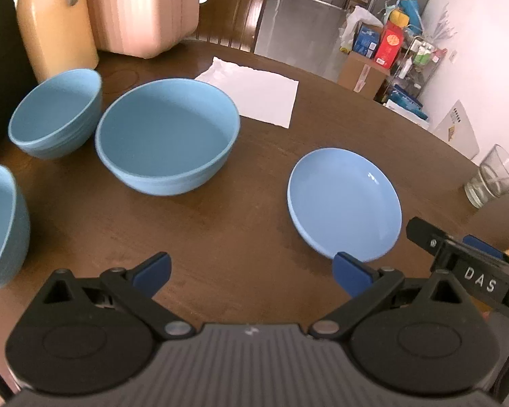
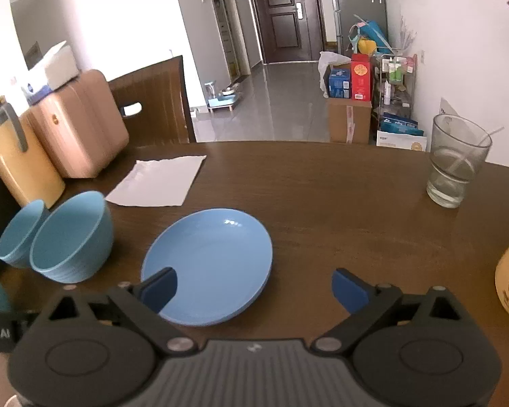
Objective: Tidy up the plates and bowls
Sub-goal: 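Move both tools toward the rim of the second light-blue plate, then close the left gripper on the second plate rim while the right gripper closes on it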
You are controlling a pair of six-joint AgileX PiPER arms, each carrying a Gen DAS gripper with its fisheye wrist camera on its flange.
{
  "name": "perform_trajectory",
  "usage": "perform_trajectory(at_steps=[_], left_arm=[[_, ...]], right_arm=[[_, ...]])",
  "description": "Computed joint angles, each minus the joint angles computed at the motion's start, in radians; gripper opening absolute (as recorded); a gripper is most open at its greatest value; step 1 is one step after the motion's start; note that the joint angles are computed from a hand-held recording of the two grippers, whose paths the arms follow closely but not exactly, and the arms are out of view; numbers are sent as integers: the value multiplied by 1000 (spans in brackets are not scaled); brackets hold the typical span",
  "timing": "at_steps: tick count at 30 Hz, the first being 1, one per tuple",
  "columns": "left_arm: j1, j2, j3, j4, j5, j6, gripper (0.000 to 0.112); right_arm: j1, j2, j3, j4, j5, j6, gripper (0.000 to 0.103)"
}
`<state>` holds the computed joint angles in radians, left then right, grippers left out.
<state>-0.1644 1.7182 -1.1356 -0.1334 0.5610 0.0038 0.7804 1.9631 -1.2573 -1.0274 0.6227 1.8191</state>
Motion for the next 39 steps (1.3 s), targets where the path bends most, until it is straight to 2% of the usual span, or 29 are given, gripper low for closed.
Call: perform_trajectory(at_steps=[6, 10, 16, 18, 23, 25, 27, 29, 31, 36, 39], left_arm=[[-55, 139, -145, 127, 24, -162, 103], [-87, 227, -240, 222, 46, -273, 103], [-123, 341, -367, 283, 101, -340, 98], [-132, 365, -394, 301, 113, -354, 88], [-132, 421, -465, 265, 160, -317, 62], [-130, 434, -479, 251, 166, -303, 53], [-128, 445, -491, 236, 174, -284, 36], [-122, 454, -503, 212, 177, -259, 32], [-119, 454, -502, 202, 170, -252, 28], [-118, 446, -486, 169, 148, -206, 11], [-129, 441, -476, 189, 135, -209, 9]], right_arm=[[-74, 78, -73, 25, -31, -97, 89], [-119, 140, -148, 103, -20, -206, 77], [-167, 182, -194, 177, -85, -318, 66], [-175, 197, -212, 199, -99, -348, 60], [-201, 241, -264, 311, -125, -460, 35], [-209, 250, -269, 338, -138, -484, 29], [-213, 254, -267, 345, -154, -484, 24], [-217, 256, -262, 351, -165, -480, 18], [-223, 258, -256, 368, -187, -489, 15], [-236, 262, -237, 396, -241, -504, 10], [-235, 259, -226, 370, -252, -478, 9]])
